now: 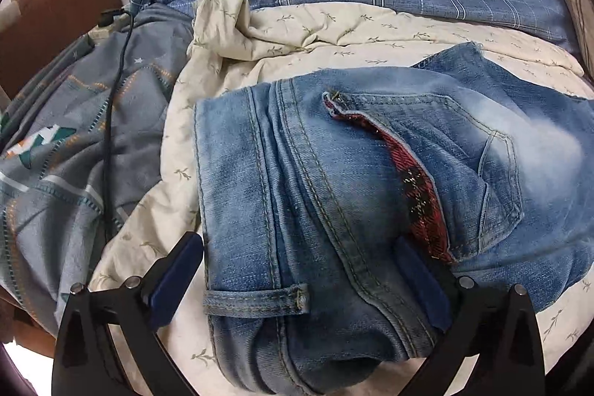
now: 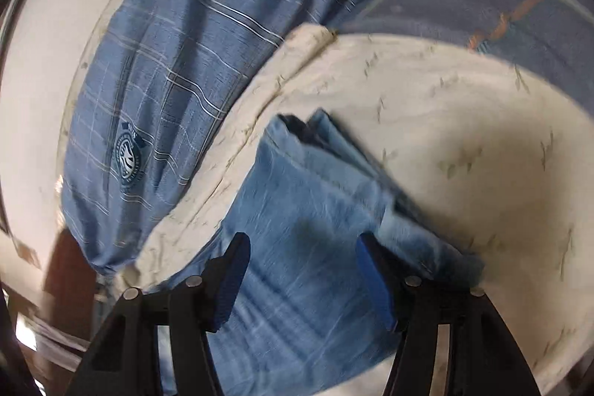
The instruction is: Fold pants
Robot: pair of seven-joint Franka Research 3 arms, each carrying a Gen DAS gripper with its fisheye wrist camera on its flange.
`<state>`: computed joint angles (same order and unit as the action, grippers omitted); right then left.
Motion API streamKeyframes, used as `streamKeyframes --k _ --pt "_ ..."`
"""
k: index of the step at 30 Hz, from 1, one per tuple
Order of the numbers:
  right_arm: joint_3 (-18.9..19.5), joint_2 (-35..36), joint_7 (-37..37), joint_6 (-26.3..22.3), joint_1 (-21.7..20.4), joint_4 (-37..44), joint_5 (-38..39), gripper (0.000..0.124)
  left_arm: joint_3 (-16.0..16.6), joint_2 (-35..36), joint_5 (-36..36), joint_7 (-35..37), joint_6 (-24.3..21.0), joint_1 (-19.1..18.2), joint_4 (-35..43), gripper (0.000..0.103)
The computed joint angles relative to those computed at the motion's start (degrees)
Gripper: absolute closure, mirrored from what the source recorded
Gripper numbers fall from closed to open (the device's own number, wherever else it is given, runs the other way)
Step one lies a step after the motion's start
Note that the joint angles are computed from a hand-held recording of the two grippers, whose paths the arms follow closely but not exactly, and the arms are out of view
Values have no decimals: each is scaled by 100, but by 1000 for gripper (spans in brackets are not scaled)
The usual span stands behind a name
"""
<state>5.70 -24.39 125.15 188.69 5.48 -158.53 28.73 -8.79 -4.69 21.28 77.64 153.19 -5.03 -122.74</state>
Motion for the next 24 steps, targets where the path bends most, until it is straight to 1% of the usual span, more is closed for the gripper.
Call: streamKeyframes --k 2,3,5,7,8,9,10,11,12,13,14,15,17,18,19,20,21,22,23,24 --pt "265 -112 34 -196 -276 3 -28 61 -28 -150 51 -94 -113 -10 -29 1" --pt "208 -183 19 -170 -206 -33 -56 61 -19 -221 -55 -24 -148 -36 -35 1" --pt "22 -351 -14 38 39 -146 -66 61 -4 -395 -289 109 -132 -101 -56 1" --pt "-231 -450 12 260 339 -204 -17 61 60 -539 -716 432 94 -230 -53 1" --pt "-514 -467 85 461 655 -223 18 61 48 -565 -864 535 217 -305 12 1" --pt "-630 -449 165 558 795 -206 54 61 20 -524 -919 577 251 -344 108 1" --pt "-547 -379 292 555 741 -118 141 61 -4 -443 -1007 652 247 -400 235 1" --pt "-263 -288 380 453 492 8 358 61 -36 -312 -1125 747 165 -470 419 1" --pt "-179 -183 452 497 436 86 439 61 -129 -148 -1097 692 42 -514 617 1" --pt "-295 -53 564 694 579 129 390 61 -214 39 -966 584 -46 -537 810 1" --pt "-612 97 897 994 835 120 -20 61 -309 301 -747 404 -168 -574 1068 1" --pt "-982 201 832 1203 1212 153 -29 61 -354 504 -660 315 -293 -622 1276 1" --pt "-1485 393 1125 1484 1563 172 -438 61 -429 951 -747 307 -615 -736 1749 1" --pt "-1882 487 1435 1628 1797 153 -836 61 -471 1281 -760 334 -836 -815 2101 1" --pt "-2206 588 1725 1774 1960 148 -1204 61 -469 1413 -650 258 -1007 -886 2253 1" --pt "-2476 698 1954 1892 2049 152 -1551 61 -429 1650 -333 29 -1263 -1021 2535 2" --pt "-2679 771 2137 1929 2100 161 -1868 61 -367 1918 -43 -202 -1494 -1151 2850 5" --pt "-2940 862 2401 2009 2208 177 -2247 61 -347 2072 11 -268 -1616 -1194 3039 7" --pt "-3378 1000 2889 2195 2399 209 -2895 61 -322 2232 52 -359 -1736 -1239 3233 7" --pt "-3615 1084 3115 2280 2511 265 -3239 61 -264 2406 177 -532 -1868 -1319 3455 7"
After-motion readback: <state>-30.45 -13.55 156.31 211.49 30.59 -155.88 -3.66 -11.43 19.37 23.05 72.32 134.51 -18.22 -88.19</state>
